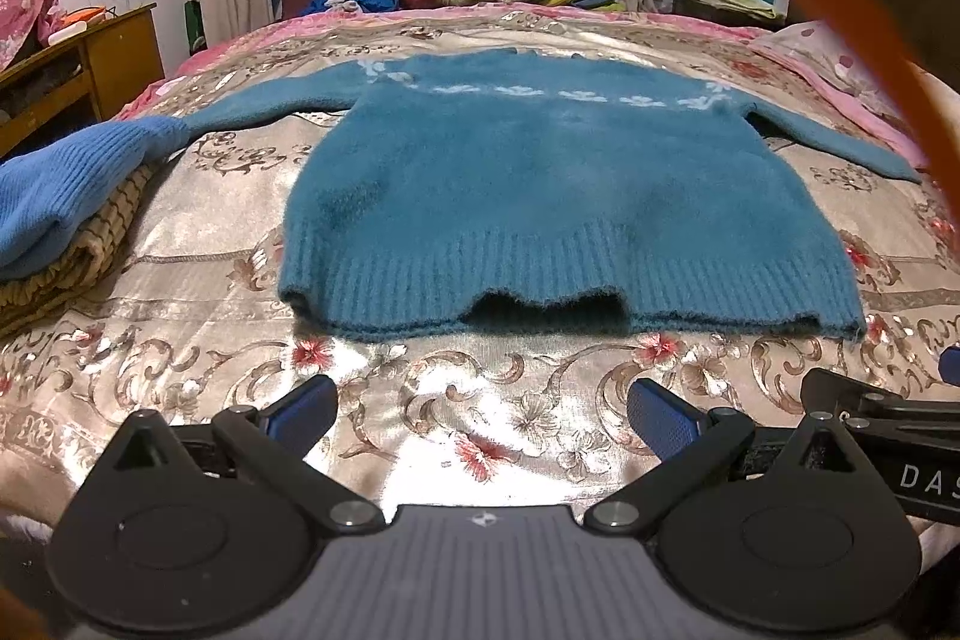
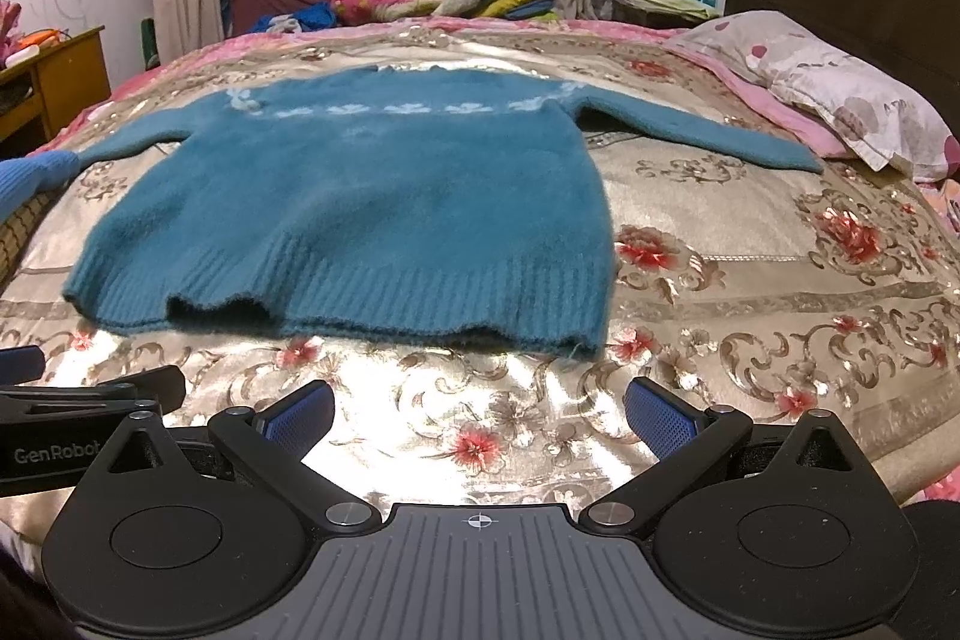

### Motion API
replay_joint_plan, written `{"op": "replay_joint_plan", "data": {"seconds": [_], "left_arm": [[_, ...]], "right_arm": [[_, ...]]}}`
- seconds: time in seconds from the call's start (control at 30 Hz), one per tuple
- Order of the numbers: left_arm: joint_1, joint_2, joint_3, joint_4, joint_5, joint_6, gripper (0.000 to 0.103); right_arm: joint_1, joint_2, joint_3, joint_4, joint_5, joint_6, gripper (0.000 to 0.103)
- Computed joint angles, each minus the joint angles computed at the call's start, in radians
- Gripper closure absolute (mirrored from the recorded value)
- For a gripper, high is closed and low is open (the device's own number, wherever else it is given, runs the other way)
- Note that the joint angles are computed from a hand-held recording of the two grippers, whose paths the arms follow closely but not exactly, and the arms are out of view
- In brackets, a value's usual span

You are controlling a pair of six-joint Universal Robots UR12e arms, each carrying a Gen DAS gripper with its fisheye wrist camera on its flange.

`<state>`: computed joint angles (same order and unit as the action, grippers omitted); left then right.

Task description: Fold small clothes

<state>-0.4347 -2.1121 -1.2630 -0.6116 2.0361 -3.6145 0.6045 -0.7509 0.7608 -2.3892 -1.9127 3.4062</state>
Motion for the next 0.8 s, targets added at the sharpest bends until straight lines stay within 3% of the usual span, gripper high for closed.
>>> {"op": "replay_joint_plan", "data": {"seconds": [0.8], "left_arm": [[0.006, -0.016, 0.029, -0.014, -0.002, 0.02, 0.0]], "right_arm": [[-0.006, 0.008, -0.011, -0.003, 0.019, 0.009, 0.0]]}}
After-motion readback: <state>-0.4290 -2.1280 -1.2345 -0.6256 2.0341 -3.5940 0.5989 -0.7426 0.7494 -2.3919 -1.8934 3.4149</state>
